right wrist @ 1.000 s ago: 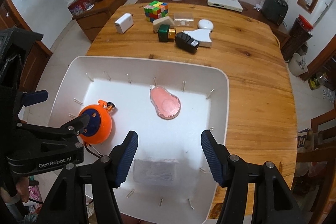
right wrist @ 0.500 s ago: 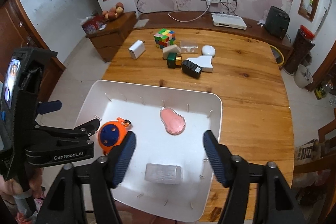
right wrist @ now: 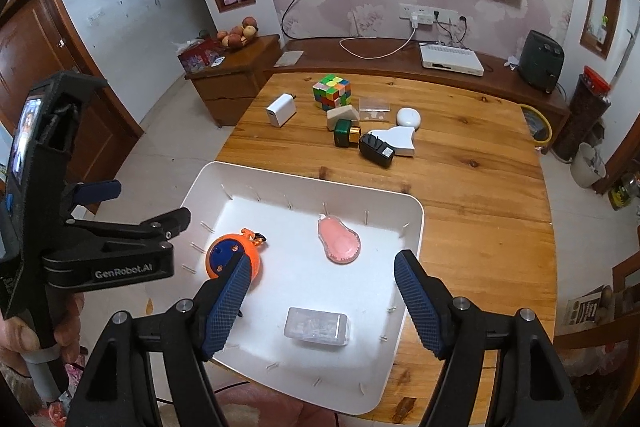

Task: Organize rigid objects
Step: 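Lift both tools away from the tray toward the objects on the table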

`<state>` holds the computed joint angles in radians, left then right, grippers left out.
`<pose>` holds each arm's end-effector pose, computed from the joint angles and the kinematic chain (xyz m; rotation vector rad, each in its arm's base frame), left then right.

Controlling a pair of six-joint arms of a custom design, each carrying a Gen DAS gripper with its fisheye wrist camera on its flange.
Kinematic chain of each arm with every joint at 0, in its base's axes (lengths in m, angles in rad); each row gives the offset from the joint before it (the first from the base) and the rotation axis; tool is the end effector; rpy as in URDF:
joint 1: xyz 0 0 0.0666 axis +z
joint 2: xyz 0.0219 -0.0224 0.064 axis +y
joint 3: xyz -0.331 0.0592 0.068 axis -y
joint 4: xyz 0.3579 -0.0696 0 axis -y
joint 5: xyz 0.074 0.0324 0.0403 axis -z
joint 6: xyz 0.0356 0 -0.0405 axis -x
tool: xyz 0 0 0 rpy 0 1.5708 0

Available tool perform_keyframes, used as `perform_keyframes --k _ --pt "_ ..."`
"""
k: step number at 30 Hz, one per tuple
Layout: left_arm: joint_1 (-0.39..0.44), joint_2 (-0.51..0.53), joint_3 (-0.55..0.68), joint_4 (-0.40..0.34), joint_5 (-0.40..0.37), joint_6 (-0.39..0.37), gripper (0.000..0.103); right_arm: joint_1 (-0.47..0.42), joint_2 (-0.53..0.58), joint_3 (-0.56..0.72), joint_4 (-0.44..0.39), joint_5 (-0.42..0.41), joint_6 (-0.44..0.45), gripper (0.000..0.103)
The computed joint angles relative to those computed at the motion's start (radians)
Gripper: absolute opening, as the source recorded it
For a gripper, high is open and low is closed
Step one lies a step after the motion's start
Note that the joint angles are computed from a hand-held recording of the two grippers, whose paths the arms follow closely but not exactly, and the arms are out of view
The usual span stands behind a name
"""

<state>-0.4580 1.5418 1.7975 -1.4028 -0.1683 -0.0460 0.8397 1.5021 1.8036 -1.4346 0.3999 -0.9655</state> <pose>0.4251 -0.2034 0.4544 0.6238 2.6188 0.1038 0.3137 0.3283 0.4750 0.2761 2.5476 0.1255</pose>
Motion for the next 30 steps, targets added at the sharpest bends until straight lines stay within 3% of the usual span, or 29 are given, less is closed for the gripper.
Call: perform_keyframes --k 11,19,25,29,30 --pt "0.012 0.047 0.132 -0.002 0.007 -0.001 0.098 -0.019 0.010 0.054 -0.007 0.034 0.048 0.075" --pt "0.037 0.157 0.317 -0.029 0.050 -0.029 0.098 -0.059 0.047 0.133 -0.037 0.067 0.052 0.075" --pt "0.066 0.298 0.532 -0.080 0.077 -0.058 0.098 -0.113 0.102 0.211 -0.073 0.060 0.063 0.075" --pt "0.080 0.446 0.755 -0.169 0.089 -0.090 0.098 -0.161 0.149 0.280 -0.097 0.038 0.078 0.075" --pt "0.082 0.517 0.863 -0.212 0.086 -0.102 0.098 -0.175 0.161 0.298 -0.106 0.038 0.086 0.075"
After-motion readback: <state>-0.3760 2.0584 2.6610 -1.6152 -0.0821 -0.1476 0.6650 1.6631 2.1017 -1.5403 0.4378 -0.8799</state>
